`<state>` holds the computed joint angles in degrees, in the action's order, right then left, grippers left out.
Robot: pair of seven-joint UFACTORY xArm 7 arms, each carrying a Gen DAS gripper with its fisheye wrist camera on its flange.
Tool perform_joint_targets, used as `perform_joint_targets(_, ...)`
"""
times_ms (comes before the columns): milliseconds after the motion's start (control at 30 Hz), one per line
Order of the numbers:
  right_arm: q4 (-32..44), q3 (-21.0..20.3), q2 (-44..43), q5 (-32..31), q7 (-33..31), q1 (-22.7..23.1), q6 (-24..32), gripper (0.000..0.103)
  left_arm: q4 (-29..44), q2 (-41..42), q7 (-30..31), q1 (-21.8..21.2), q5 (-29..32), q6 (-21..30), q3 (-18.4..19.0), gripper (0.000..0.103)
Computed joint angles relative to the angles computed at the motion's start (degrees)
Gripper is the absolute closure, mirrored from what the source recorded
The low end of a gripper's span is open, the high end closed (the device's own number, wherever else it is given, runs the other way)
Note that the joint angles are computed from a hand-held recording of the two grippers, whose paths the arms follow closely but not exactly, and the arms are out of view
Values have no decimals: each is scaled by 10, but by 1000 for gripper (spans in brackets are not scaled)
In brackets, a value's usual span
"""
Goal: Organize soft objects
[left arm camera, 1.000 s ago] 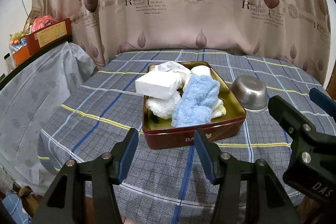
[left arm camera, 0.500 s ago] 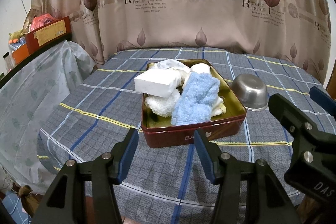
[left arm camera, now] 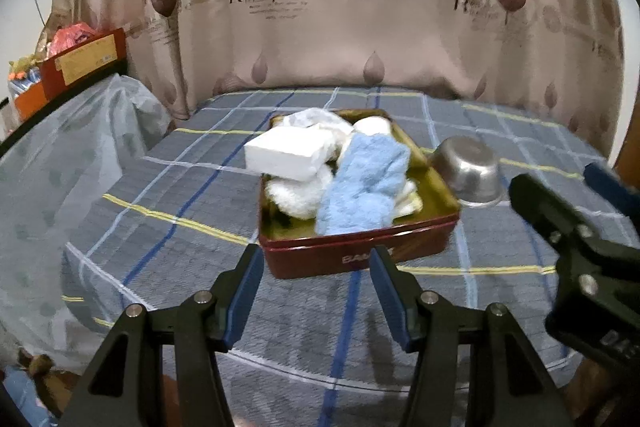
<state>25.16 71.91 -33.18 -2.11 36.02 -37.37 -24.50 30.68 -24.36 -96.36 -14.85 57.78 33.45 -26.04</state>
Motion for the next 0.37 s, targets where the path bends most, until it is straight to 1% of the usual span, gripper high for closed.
perform_joint_targets(33,-3,-7,0,0,0,6,1,1,-10,-13,-20,4,18,-22,2,47)
perform_joint_targets(67,-7,-13,-2,1,0,11,2,1,-12,-20,-39,2,33,-21,0,47)
perform_joint_targets(100,-12,-18,-3,3,-1,13,1,1,-7,-25,-35,10,23,5,-20,47)
perform_joint_targets(133,-16,-26,0,3,-4,14,-1,1,-2,-23,-33,8,23,17,-23,47)
perform_joint_targets(167,-22,-37,1,5,-8,18,-1,1,-2,-28,-33,5,24,17,-22,47)
perform_joint_targets(200,-24,-44,6,6,-15,12,-2,1,0,-28,-32,3,21,20,-22,47)
perform_joint_targets(233,-26,-51,11,11,-22,2,-3,1,5,-24,-27,-1,11,34,-24,47)
perform_joint_targets(300,-36,-77,23,19,-39,-1,0,1,9,-19,-15,-8,-3,33,-16,47)
perform_joint_targets(333,-39,-92,33,20,-52,-7,2,1,13,-16,0,-15,-25,41,-11,47)
perform_joint_targets(367,-43,-96,36,26,-64,-20,4,1,17,-14,10,-19,-40,49,-8,47)
